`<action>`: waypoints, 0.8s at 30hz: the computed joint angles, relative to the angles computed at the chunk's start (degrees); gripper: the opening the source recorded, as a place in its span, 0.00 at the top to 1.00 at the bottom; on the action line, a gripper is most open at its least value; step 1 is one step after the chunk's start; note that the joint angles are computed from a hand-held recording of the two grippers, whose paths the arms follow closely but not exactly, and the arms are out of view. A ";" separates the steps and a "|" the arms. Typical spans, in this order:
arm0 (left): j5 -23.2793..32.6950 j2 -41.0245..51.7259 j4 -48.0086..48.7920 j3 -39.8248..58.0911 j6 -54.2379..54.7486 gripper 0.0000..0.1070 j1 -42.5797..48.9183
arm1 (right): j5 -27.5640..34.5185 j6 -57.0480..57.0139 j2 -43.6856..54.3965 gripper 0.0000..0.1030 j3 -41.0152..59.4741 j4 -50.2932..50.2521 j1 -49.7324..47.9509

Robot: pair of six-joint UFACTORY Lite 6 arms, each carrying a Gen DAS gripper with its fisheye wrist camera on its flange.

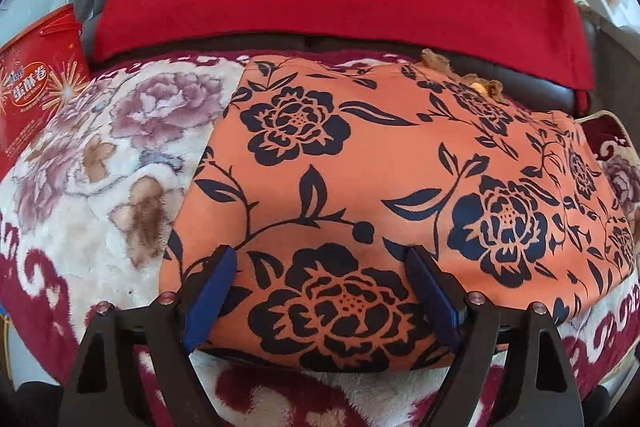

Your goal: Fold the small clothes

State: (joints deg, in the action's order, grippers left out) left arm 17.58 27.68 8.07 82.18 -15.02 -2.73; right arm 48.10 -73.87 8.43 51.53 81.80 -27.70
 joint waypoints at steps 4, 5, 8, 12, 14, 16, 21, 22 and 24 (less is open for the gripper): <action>-0.18 -2.96 9.66 -0.60 -9.35 0.19 -1.48 | 1.80 -1.19 3.23 0.09 1.07 0.84 -0.93; -0.65 -3.66 13.61 -1.08 -12.81 0.19 -1.99 | 2.18 -1.39 3.80 0.09 1.27 0.91 -1.02; 1.66 -0.34 12.24 1.89 -10.33 0.18 -2.24 | 2.77 -1.53 4.76 0.09 1.63 1.00 -0.89; 4.10 2.94 2.55 4.75 -4.55 0.17 -0.40 | 2.79 -1.68 4.27 0.09 1.57 0.65 -0.65; 4.43 2.93 4.71 5.05 -5.65 0.17 -0.77 | 2.63 -1.54 4.19 0.09 1.80 0.40 -0.54; 3.26 1.82 6.69 3.85 -6.89 0.17 -0.97 | 2.60 -1.05 4.43 0.09 2.16 0.12 -0.36; 0.95 1.24 7.22 1.16 -6.23 0.17 -0.83 | 1.86 -1.03 4.42 0.09 2.02 0.11 0.86; 0.54 1.84 3.51 1.27 -3.31 0.17 -0.03 | 1.62 -1.04 4.44 0.09 1.94 0.03 1.21; 0.01 1.37 2.12 0.63 -2.56 0.17 0.47 | 1.35 -0.94 4.48 0.09 1.78 -0.20 1.70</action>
